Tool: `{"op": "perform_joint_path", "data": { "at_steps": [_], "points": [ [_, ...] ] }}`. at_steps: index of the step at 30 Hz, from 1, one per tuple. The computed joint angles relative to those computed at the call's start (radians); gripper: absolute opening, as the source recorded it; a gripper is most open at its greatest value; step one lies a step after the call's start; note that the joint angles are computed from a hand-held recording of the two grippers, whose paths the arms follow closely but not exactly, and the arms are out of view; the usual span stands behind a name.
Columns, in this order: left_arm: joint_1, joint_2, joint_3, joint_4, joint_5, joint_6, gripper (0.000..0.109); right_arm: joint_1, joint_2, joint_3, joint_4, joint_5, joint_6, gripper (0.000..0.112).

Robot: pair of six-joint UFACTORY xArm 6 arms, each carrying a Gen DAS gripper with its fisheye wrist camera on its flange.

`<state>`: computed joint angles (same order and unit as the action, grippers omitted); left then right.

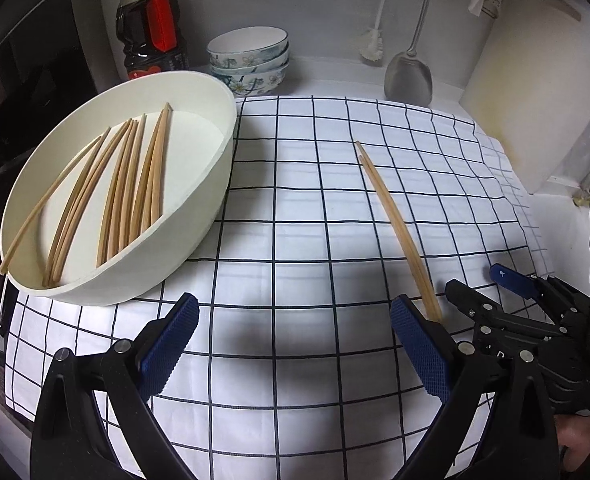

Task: Organize utensils
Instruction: 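Withdraw both open tools from the dish back over the last chopsticks, then lower both tools onto the last chopsticks and close each on one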

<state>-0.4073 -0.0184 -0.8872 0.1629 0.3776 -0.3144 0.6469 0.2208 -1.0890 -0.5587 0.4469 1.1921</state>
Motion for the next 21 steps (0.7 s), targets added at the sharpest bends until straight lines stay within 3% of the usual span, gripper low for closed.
{"op": "perform_joint_path", "data": {
  "at_steps": [11, 21],
  "points": [
    [0.005, 0.031, -0.006, 0.035, -0.005, -0.048, 0.095, -0.006, 0.075, -0.066, -0.005, 0.011, -0.035, 0.065],
    [-0.003, 0.043, -0.015, 0.016, -0.001, -0.039, 0.095, -0.003, 0.060, -0.048, -0.037, 0.028, -0.036, 0.065]
  ]
}}
